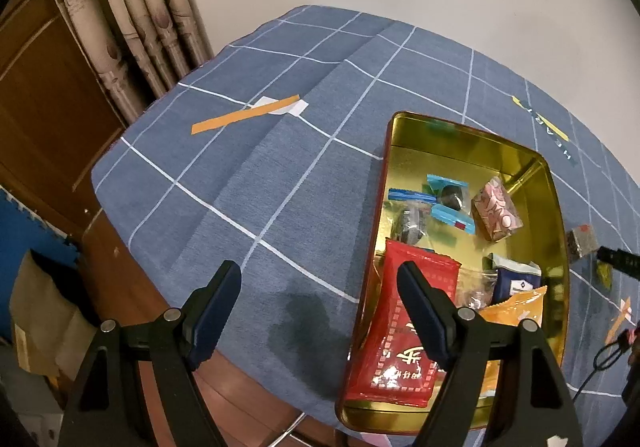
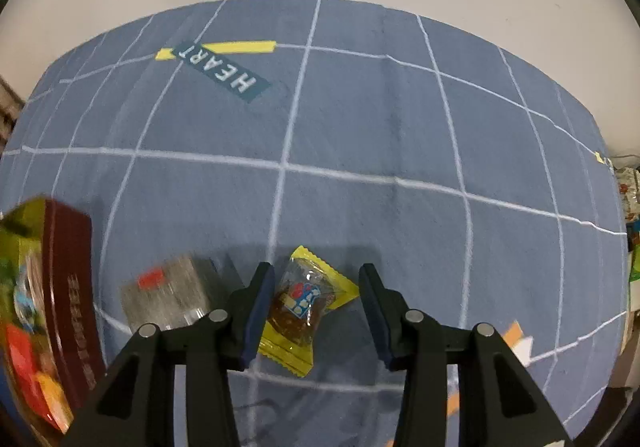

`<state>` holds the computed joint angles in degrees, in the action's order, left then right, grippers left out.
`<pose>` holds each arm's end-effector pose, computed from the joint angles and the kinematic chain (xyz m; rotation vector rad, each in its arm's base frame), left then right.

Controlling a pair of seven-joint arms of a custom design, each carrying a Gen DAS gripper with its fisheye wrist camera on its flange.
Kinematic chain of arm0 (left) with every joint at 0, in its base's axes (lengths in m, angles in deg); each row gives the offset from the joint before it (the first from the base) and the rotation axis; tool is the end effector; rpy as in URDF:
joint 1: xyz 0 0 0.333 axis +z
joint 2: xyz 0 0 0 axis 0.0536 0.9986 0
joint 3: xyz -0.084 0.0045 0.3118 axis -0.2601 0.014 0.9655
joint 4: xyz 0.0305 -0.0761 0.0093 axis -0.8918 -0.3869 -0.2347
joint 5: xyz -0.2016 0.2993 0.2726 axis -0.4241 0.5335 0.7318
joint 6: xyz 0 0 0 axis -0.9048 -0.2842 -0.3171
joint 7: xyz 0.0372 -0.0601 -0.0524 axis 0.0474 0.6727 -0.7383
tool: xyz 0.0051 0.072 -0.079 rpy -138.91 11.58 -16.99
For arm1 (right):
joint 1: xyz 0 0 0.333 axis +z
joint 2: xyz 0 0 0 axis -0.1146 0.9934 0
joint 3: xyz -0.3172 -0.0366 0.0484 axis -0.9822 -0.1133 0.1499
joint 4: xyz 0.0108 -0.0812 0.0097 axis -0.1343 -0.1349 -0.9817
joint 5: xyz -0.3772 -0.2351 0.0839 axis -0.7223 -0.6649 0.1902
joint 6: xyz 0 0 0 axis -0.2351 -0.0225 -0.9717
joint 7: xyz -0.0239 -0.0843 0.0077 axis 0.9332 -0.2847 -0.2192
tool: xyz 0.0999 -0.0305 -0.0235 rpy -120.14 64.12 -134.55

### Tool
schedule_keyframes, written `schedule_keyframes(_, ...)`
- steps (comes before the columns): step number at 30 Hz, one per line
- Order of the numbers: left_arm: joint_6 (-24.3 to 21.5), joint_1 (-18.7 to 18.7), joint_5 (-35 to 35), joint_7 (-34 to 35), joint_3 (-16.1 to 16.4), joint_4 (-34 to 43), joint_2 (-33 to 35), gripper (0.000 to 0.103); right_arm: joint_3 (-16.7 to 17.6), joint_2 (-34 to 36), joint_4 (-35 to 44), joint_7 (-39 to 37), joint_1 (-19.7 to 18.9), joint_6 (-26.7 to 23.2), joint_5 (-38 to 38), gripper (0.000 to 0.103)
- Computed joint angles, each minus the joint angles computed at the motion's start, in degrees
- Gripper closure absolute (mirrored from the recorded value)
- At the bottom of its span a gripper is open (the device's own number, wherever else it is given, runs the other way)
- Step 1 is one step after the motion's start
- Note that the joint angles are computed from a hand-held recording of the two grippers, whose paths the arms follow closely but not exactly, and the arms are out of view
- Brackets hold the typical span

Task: Organize snacks
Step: 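Grasp the yellow-wrapped candy with the right tool and lift it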

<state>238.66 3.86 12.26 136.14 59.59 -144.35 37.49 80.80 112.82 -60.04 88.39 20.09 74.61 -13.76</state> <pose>0.7101 -0.0486 0.3099 -1.7931 2.0846 -0.4808 0.6786 0.3017 0.2673 -1.4609 2.6111 -0.4776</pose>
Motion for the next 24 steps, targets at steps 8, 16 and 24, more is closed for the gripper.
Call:
schedule_keyframes(8,2.1,-0.6,1.7,-1.2,0.5,-0.8,-0.4,0.026,-0.6,-4.5,-8.8,2.9,1.0,7.2,-3.6,0.058)
schedule_keyframes(16,5.4,-1.8,3.3,1.2,0.2,-3.7,-2.2,0.026,-2.3,-6.6,-13.5,9.6,3.5,12.1,-13.7,0.065)
schedule_keyframes(24,2.7,-1.1,-0.7,10.6,-4.7,-2.9,-3.1,0.026,-3.4,-9.5,-18.5,16.2,4.3,16.5,-23.8,0.072)
